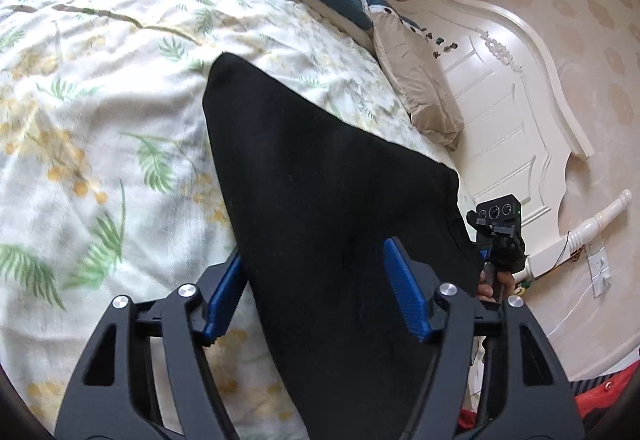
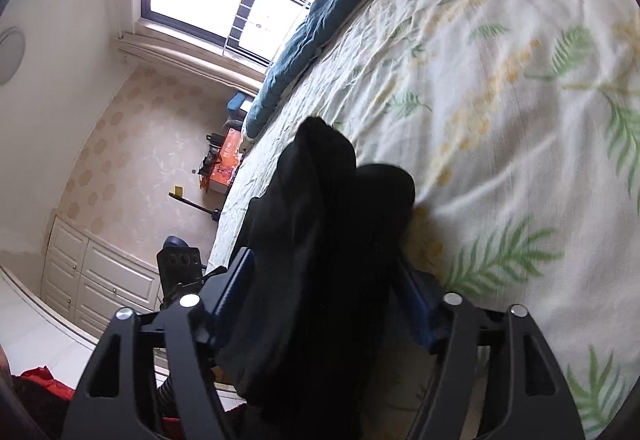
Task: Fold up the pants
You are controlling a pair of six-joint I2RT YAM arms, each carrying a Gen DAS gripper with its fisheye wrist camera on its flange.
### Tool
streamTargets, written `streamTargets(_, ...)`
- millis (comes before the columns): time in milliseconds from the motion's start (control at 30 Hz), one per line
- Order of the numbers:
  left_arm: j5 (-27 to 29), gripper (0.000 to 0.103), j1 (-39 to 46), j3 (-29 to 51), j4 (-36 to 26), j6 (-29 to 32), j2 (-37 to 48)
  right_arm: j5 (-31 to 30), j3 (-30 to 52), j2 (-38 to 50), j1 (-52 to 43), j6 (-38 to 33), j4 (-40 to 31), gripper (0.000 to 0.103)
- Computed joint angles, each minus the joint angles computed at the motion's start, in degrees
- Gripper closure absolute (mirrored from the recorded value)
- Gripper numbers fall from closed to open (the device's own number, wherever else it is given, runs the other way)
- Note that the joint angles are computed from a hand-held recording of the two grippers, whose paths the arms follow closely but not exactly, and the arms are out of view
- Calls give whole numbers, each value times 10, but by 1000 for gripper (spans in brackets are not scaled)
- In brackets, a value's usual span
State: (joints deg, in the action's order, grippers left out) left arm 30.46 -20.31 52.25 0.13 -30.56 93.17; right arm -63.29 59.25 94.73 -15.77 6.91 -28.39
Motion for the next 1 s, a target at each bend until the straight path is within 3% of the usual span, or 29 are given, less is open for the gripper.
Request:
streamTargets(267,22,34,28,94,-17,-4,97,15,88,78,30,31,8,31)
streamTargets(367,31,32,35,129,-40,8,121,31,113,84,27,-5,-46,32)
streamTargets(467,41,31,40,127,-36,5,121,55,92,52,-2,11,-16,32)
streamTargets(567,41,31,41,117,-23,9,119,22,92,72,-27,37,-1,32)
streamTargets(733,34,30,39,127,-19,-10,125,11,141,114,11,19,-24,23)
streamTargets(833,36,30,41,130,-16,-18,129,30,165,129,42,11,-35,24)
streamTargets(900,35,35,39,141,-31,-10,133,43,177,134,54,10,-48,38)
streamTargets(933,27,44,37,152,-48,-2,136,46,182,136,60,16,-54,58)
streamTargets(967,10,63,33,171,-82,14,143,38,179,138,63,38,-46,63)
streamTargets(1000,4,68,33,179,-97,19,148,28,161,132,61,61,-19,65)
